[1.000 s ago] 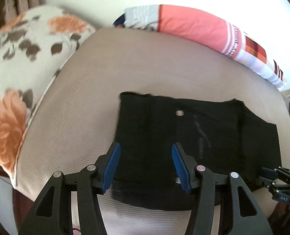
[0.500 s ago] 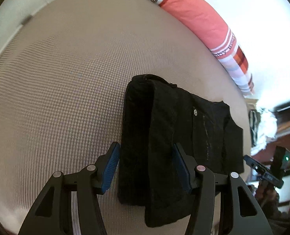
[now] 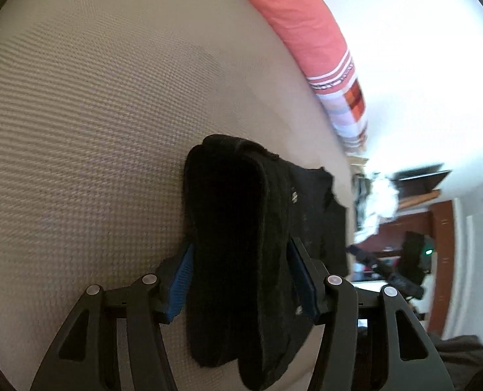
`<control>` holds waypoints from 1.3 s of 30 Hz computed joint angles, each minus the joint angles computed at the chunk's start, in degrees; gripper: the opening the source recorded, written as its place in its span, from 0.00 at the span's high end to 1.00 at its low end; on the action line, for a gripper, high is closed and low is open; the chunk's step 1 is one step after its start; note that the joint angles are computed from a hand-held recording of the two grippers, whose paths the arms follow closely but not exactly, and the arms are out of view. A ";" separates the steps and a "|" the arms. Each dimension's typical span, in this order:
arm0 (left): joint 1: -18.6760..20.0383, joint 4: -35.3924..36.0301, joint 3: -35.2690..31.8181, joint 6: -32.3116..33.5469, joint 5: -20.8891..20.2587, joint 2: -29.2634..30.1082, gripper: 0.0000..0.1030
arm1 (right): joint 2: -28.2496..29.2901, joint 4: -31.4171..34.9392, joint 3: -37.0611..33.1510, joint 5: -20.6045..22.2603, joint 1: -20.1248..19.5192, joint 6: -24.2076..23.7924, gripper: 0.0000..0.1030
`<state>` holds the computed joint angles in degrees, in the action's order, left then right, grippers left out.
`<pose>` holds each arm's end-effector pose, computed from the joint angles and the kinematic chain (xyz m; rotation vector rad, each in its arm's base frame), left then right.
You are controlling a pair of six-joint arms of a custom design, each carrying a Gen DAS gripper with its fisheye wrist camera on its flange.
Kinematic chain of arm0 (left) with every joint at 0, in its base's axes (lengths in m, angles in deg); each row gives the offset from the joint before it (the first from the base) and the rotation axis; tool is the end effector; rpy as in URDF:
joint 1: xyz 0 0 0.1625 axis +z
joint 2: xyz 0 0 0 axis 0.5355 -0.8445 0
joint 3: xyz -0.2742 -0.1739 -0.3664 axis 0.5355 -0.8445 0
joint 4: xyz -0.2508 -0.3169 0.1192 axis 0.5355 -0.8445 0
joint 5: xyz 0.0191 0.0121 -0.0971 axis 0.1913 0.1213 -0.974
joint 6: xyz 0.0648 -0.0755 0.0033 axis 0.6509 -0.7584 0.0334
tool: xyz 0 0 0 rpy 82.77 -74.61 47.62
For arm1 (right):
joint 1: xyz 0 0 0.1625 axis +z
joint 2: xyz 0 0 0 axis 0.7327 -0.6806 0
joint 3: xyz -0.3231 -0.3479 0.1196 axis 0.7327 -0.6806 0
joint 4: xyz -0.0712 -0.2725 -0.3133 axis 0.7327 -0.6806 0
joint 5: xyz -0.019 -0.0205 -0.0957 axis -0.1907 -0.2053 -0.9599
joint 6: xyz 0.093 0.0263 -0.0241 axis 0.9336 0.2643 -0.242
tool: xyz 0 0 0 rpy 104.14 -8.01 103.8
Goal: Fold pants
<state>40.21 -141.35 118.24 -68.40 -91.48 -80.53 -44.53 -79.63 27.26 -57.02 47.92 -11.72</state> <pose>-0.1555 -0.8842 0.1863 -0.2802 -2.9561 -0.0398 0.1506 -0.7007 0.3127 -0.1264 -2.6517 0.5961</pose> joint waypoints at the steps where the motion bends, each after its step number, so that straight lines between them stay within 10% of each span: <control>1: 0.14 -0.13 -0.09 0.09 -0.66 0.05 0.46 | 0.24 0.14 -0.16 0.11 0.12 -0.07 0.54; 9: -2.09 -11.41 6.08 -0.89 5.72 -0.87 0.62 | 0.44 -1.64 0.12 -0.74 0.77 -1.25 0.53; 21: -10.55 -17.66 13.64 -12.83 28.47 -4.00 0.82 | -5.35 -10.14 6.00 -0.66 -1.75 -0.94 0.46; 39: -20.65 -21.78 15.36 -20.29 27.33 -2.62 0.88 | -13.84 -20.14 14.14 -4.78 -6.00 -6.10 0.42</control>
